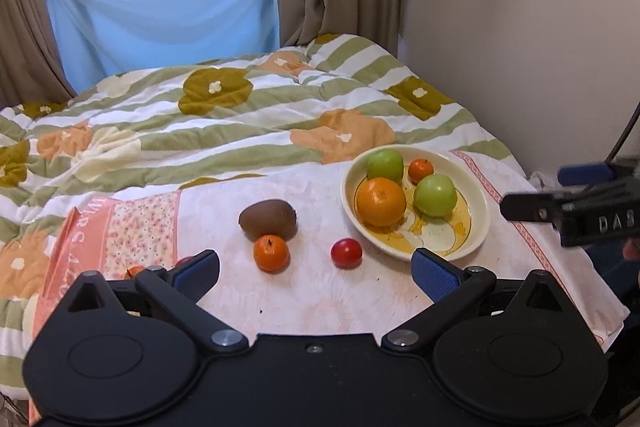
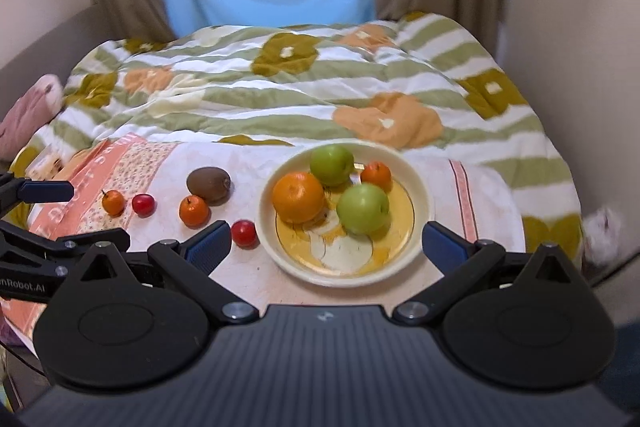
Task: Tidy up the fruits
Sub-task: 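Withdraw both open tools from the bowl, then reach the left tool to a small tangerine while the right tool reaches a large orange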
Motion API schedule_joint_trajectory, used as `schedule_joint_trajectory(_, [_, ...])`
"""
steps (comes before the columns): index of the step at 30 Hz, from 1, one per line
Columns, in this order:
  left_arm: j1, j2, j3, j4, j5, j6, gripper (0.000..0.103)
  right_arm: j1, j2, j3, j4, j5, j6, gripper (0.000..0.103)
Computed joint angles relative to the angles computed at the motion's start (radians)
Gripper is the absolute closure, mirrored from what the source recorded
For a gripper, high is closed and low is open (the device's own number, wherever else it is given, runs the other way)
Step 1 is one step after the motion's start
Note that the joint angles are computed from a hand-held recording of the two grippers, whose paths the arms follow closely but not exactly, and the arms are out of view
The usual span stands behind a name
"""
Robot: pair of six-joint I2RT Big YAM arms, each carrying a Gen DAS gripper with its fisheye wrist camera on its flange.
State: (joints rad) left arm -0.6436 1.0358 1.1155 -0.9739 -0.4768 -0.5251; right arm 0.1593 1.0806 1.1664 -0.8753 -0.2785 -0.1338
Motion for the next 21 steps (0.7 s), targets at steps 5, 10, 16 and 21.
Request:
schedule_joint_trajectory(5, [0.059, -0.028, -0.052, 0.043, 0.074, 0.037, 0.003, 0.059, -0.037, -0.061, -0.016, 0.106, 0.071, 0.000])
schedule_joint_trajectory(10, [0.095, -0.021, -0.092, 0.112, 0.070, 0.133, 0.003, 0.099, -0.063, -0.122, 0.002, 0.156, 0.190, 0.000])
schedule_joint_trajectory(16, [0.176, 0.012, -0.143, 0.250, 0.121, 0.252, 0.003, 0.157, -0.072, -0.186, 0.049, 0.236, 0.314, 0.000])
schedule_joint_trajectory(21, [0.230, 0.055, -0.181, 0.356, 0.184, 0.366, 0.012, 0.191, -0.073, -0.239, 0.108, 0.297, 0.401, 0.000])
